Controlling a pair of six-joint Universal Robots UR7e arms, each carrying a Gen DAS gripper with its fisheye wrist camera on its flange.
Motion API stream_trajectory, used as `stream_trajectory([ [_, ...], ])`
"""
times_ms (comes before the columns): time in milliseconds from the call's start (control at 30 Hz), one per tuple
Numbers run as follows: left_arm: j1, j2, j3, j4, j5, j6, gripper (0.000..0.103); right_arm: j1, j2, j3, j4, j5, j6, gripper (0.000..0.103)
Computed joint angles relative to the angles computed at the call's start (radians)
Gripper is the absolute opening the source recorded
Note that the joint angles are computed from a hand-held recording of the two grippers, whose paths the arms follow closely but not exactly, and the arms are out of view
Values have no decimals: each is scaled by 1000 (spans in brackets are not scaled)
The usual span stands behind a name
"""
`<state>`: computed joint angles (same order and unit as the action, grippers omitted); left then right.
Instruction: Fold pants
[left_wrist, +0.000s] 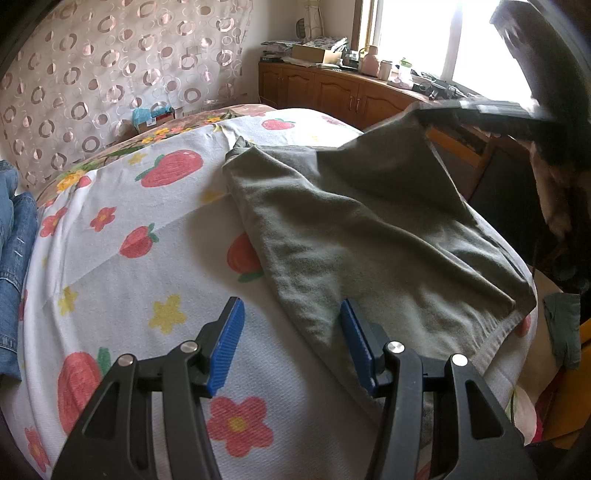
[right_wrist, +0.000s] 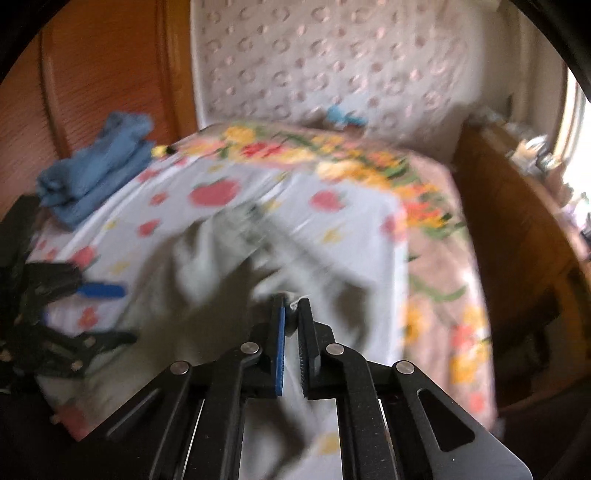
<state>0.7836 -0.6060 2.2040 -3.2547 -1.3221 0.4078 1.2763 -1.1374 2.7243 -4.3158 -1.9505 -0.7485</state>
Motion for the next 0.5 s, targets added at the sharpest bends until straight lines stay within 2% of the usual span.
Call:
stream_trajectory([
  [100, 0, 0, 0, 0, 0, 0, 54, 15, -9, -48, -32, -83, -52, 4],
  [133, -1, 0, 1, -1, 1, 0, 54, 18, 8, -78, -60, -145, -72, 4],
  [167, 0, 0, 0, 0, 0, 0, 54, 13, 22, -94, -90, -173, -82, 4],
  [267, 0, 0, 0, 0, 0, 0, 54, -32, 19, -95, -69, -158, -68, 6],
  [300, 0, 0, 0, 0, 0, 0, 54, -37, 27, -96, -71, -160, -66, 21],
  [333, -1, 1, -1, 0, 0, 0, 54, -40, 44, -105, -86, -184, -57, 43],
  [367, -1, 1, -1, 0, 0, 0, 54, -53, 37, -100, -72, -168, -36, 49],
  [433, 0, 0, -1, 1, 0, 0, 54, -84, -6, -72, -5, -102, 7, 50],
  [500, -1, 1, -1, 1, 1, 0, 54, -91, -22, -60, 27, -82, 29, 50],
])
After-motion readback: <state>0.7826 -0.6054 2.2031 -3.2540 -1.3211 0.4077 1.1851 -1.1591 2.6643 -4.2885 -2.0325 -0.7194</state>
